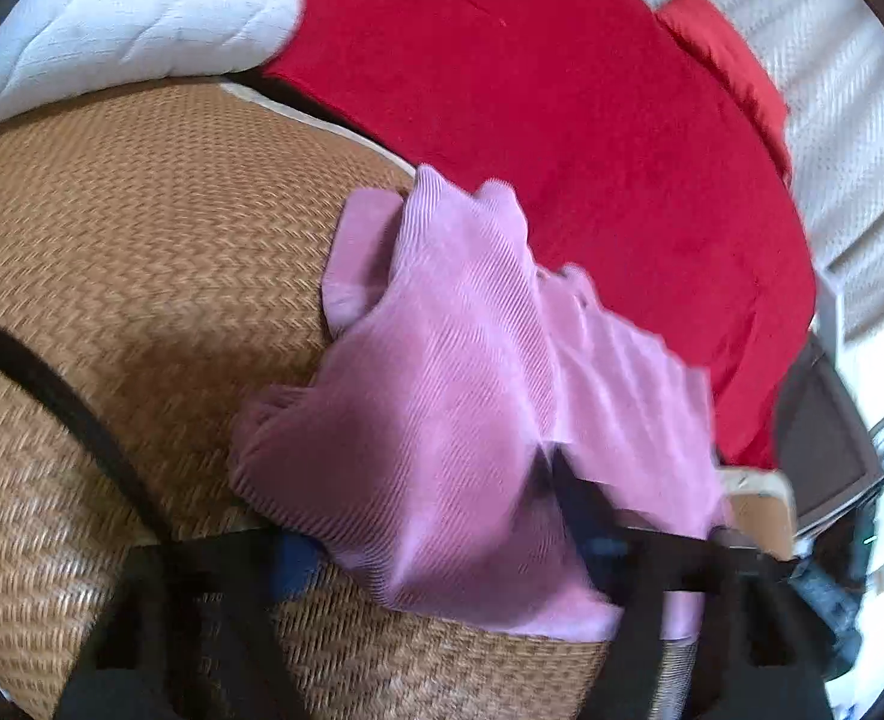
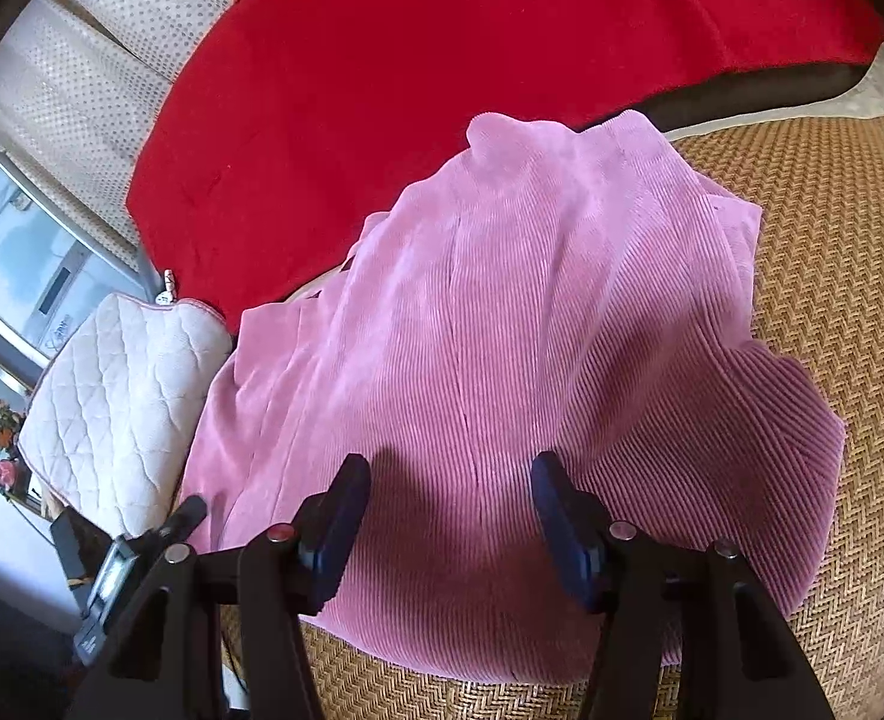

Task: Fold large clothes

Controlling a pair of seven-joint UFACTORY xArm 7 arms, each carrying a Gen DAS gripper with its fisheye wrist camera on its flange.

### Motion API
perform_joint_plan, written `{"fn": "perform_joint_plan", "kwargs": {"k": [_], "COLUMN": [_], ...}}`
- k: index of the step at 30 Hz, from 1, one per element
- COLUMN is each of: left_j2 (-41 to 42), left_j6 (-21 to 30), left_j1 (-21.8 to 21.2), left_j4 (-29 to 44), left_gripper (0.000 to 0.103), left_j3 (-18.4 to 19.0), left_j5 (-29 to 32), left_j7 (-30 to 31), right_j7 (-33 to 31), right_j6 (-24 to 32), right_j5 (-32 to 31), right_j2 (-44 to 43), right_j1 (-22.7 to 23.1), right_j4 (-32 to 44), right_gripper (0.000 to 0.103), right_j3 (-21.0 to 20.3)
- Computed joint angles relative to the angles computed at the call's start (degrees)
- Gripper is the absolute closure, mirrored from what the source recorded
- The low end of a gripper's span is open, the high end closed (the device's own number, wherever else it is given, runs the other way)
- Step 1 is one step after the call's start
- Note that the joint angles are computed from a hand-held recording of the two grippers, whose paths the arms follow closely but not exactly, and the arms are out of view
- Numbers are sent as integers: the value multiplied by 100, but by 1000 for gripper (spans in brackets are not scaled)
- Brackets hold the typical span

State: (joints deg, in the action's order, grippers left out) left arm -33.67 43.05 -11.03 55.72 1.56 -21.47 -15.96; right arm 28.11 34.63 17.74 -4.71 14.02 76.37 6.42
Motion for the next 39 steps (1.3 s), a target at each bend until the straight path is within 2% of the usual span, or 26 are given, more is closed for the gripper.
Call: {"fn": "perform_joint_plan", "kwargs": {"k": [3,7,8,11,13,15,17,21,24,28,30,32,34,36,38,39], "left_j2": [201,263,372,596,754,854,856,858,809,1008,1062,1125,1246,1369,1466,1486], "left_j6": [-362,-712,-838,-946,-1021,-1022,-1029,-972,-986,-1137,-1229,-1267,-1111,-1076,-1175,-1214], "left_j1": [-27,-165,-207,-163,-205,-285,-338,-253,-221,-334,-352,-315,-281,-359,-390,-393], "left_j4": [-32,-144,-215,-92,-5,63,69,103,68,260,327,370,464,505,540,559], "left_gripper": [49,34,34,34,44,50,50,48,49,64,66,65,52,52,56,62], "left_j3": [-103,-111,-5,-140,-137,-4,94,34,3,50,28,-38,-59,24,39,28], "left_j5": [-36,-237,-245,-62,-104,-285,-509,-564,-488,-597,-617,-565,-574,-855,-1024,-1055], "left_j7": [-77,-204,-6,-20,-19,96,182,98,168,459,565,522,352,401,527,607], "right_j7": [-183,-442,-493,-605,-760,-984,-1091,-1148,-508,-507,-582,-659,-655,-602,-589,-564], "right_j6": [-52,-43,-45,-42,-35,-55,-247,-534,-319,-201,-239,-248,-279,-210,-168,-144], "right_j5": [194,496,582,803,1078,1574,1863,1921,1239,1145,1252,1345,1419,1477,1475,1386], "right_j2": [-55,-108,-118,-146,-199,-327,-509,-696,-635,-602,-614,-643,-690,-667,-620,-603], "right_j1": [13,7,3,-1,2,4,-8,4,-156,-123,-74,-56,-50,-56,-53,-67], "right_j4": [-86,-169,-182,-218,-264,-394,-604,-813,-771,-737,-742,-763,-836,-858,-818,-785], "right_gripper": [43,46,46,46,46,46,45,44,45,45,45,45,45,45,45,44], "right_j3": [-33,-101,-116,-145,-193,-298,-356,-391,-274,-307,-334,-368,-383,-410,-393,-367]}}
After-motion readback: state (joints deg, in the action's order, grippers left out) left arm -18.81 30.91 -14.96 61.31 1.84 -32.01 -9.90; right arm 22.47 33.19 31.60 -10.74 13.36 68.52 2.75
